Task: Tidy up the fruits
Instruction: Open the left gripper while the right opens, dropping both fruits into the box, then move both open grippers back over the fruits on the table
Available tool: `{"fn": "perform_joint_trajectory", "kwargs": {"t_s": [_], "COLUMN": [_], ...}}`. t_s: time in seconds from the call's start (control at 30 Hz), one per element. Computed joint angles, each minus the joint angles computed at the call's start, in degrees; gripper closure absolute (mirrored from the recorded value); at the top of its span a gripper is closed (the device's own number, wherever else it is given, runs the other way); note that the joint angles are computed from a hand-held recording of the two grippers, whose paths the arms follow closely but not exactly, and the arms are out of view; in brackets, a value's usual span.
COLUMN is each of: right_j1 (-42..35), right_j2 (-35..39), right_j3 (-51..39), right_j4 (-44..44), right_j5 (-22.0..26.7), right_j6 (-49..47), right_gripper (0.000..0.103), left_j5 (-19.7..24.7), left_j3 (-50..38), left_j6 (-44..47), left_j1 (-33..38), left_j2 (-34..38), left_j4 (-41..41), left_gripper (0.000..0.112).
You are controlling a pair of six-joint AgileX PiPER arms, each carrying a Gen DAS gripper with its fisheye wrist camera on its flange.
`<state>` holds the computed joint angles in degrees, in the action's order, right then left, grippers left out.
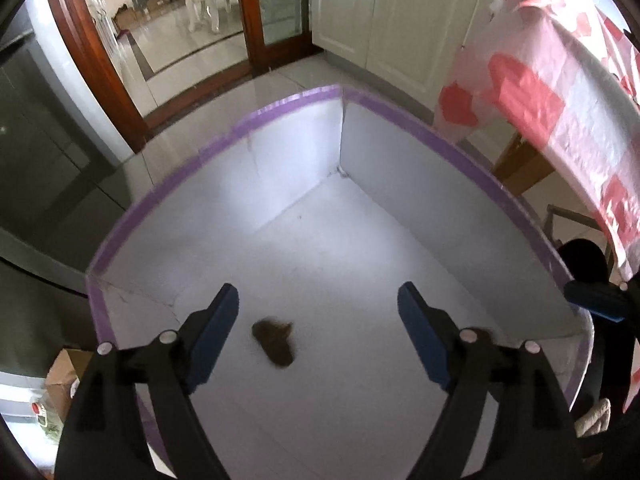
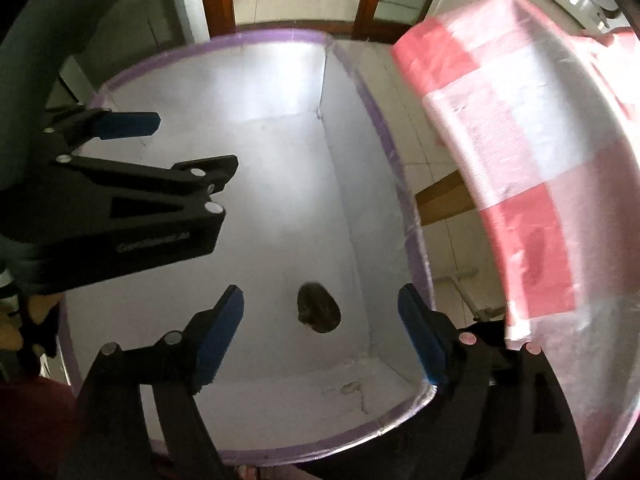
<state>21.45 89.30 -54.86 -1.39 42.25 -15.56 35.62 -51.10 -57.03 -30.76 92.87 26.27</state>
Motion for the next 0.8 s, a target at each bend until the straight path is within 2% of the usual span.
{"fn": "perform_joint_trajectory", "kwargs": {"t_s": [0.17, 0.27, 0.37, 0.43, 0.47, 0.57, 0.63, 0.7, 0.73, 0.8], "right_j1": [-4.46, -8.91, -16.46, -23.79, -28.47, -45.66, -57.12, -68.58, -73.85, -78.14], "right_j2": [-6.11, -12.39, -19.31, -24.81, -26.26, -29.61, -29.78, -27.11, -24.80, -21.17], "right_j3": [0.87, 2.43, 3.74, 3.59, 3.27, 0.65, -1.84, -4.63, -6.56, -9.50], "right_j4": [8.73, 17.25, 26.30, 31.76, 35.88, 46.50, 51.04, 56.87, 58.67, 58.94], "right_j5": [2.68, 4.18, 5.52, 6.29, 7.96, 13.81, 14.84, 18.99, 18.78, 16.18], "right_j6": [-9.35, -19.69, -31.73, -38.12, -42.80, -52.28, -53.61, -57.77, -57.72, -54.96], "right_gripper": [0.026, 0.025, 0.022, 0.021, 0.017, 0.016, 0.016, 0.016, 0.016, 0.016], "left_j5": [1.85, 3.67, 7.04, 9.50, 10.57, 11.85, 10.37, 8.82, 6.52, 5.78], "left_j3": [-1.66, -1.30, -2.10, -4.55, -7.34, -15.95, -24.45, -34.08, -39.81, -51.27], "left_j6": [-5.79, -16.81, -25.67, -27.35, -26.48, -22.74, -17.98, -9.82, -4.70, 5.84], "left_j1": [-2.55, -5.66, -9.64, -11.96, -13.58, -17.53, -19.61, -20.59, -20.86, -21.17], "left_j2": [-2.03, -4.80, -8.13, -9.37, -9.74, -7.78, -3.65, 1.79, 5.78, 13.20], "left_j4": [6.05, 17.16, 27.26, 31.46, 33.26, 35.20, 33.60, 26.27, 22.09, 11.43], "left_gripper": [0.019, 0.018, 0.012, 0.011, 0.011, 0.011, 0.011, 0.011, 0.011, 0.011]}}
